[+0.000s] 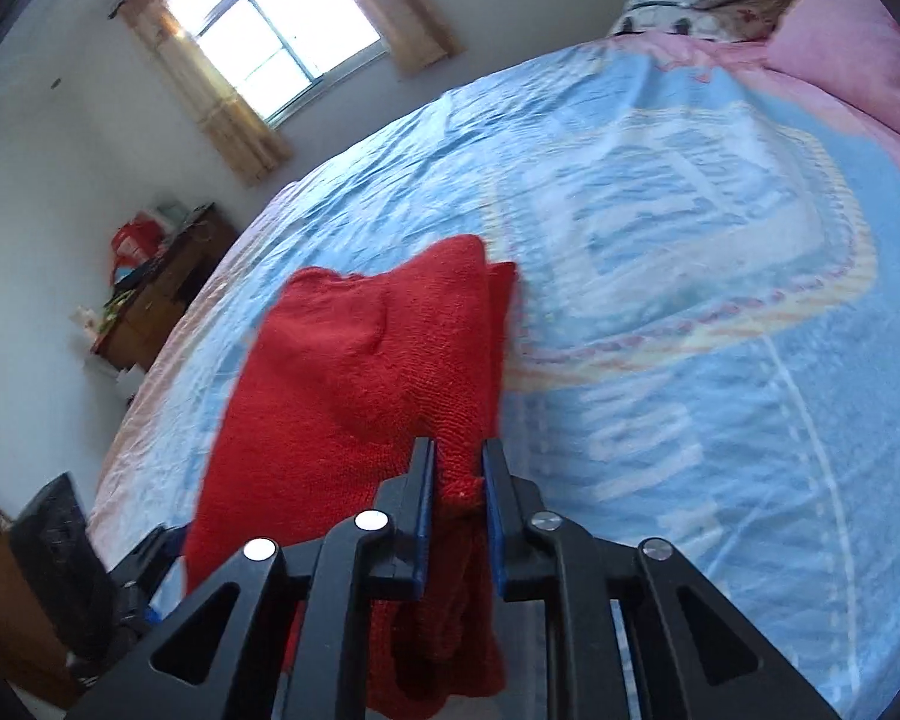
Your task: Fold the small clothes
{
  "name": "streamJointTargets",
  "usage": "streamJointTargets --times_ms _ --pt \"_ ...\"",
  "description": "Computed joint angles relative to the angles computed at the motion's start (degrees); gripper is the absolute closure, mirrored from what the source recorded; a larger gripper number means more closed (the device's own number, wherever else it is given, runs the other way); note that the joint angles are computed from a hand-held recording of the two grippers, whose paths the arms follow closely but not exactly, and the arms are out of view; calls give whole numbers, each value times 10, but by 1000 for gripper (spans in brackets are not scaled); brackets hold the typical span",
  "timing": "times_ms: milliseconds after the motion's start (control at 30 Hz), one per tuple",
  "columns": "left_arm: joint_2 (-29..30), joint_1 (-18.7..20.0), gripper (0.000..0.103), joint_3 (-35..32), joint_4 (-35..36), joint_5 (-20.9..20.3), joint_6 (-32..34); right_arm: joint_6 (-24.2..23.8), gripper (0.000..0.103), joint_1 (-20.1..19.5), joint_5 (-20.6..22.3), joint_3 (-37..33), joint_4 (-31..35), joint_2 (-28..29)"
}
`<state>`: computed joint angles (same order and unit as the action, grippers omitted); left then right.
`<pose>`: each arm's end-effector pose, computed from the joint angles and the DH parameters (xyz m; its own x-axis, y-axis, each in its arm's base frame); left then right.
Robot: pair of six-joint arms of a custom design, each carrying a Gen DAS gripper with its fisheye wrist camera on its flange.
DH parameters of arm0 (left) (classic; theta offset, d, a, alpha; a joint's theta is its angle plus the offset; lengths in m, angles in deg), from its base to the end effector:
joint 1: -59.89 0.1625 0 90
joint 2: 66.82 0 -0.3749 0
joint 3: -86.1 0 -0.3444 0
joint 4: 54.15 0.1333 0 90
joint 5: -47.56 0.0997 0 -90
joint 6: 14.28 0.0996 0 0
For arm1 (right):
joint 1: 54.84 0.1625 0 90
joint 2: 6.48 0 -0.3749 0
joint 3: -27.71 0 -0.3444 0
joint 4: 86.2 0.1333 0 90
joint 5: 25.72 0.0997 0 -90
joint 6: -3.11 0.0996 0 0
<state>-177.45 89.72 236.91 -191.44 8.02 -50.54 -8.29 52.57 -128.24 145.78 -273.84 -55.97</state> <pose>-0.1018 -0.3006 0.2406 -0.8313 0.1151 -0.5438 0.4579 0.6966 -0.5524 0.2573 -0.4472 0.0904 -0.8923 -0.3527 0.2818 -0.4467 0.7797 -0.4387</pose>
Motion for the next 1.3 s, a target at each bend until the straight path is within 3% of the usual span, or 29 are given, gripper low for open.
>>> streamJointTargets --times_ms 67,133,300,400,433,467,533,633,733,800,833,867,900,1033,1167,1267,1300 --pt "2 0 0 0 1 1 -2 0 67 3 5 -10 3 -3" --pt "0 -1 0 1 3 1 -3 -4 60 9 -1 -30 6 0" --pt "7 6 0 -1 -7 -6 5 12 60 16 -17 -155 127 50" --pt "5 4 0 2 -9 -4 3 49 60 1 9 -228 204 88" --pt "7 5 0 1 -12 -4 5 53 66 -2 10 -247 220 100" --pt "5 4 0 3 -10 -3 4 47 98 2 -12 -258 216 112" --pt "5 2 0 3 -6 2 0 28 97 14 -71 -268 189 131" --pt "8 1 0 3 -5 4 0 36 97 4 -83 -257 167 131" --pt "9 5 0 3 -7 1 4 15 96 -3 -60 -237 155 117" --pt "7 8 0 3 -12 -2 6 -3 89 4 -68 -214 138 103" --pt "8 10 0 2 -14 -4 7 -2 77 6 -65 -196 129 88" --pt "9 11 0 2 -16 -4 8 -3 68 5 -44 -168 114 67" --pt "8 12 0 3 -19 -5 9 -8 66 5 -28 -142 99 48" --pt "8 15 0 3 -22 -5 14 -49 66 21 5 -31 51 -28" --pt "8 19 0 2 -28 -11 17 -71 66 27 30 49 54 -77" --pt "5 18 0 3 -32 -10 18 -74 68 43 -26 62 46 -59" --pt "3 16 0 5 -33 -9 18 -79 77 48 -55 63 38 -48"
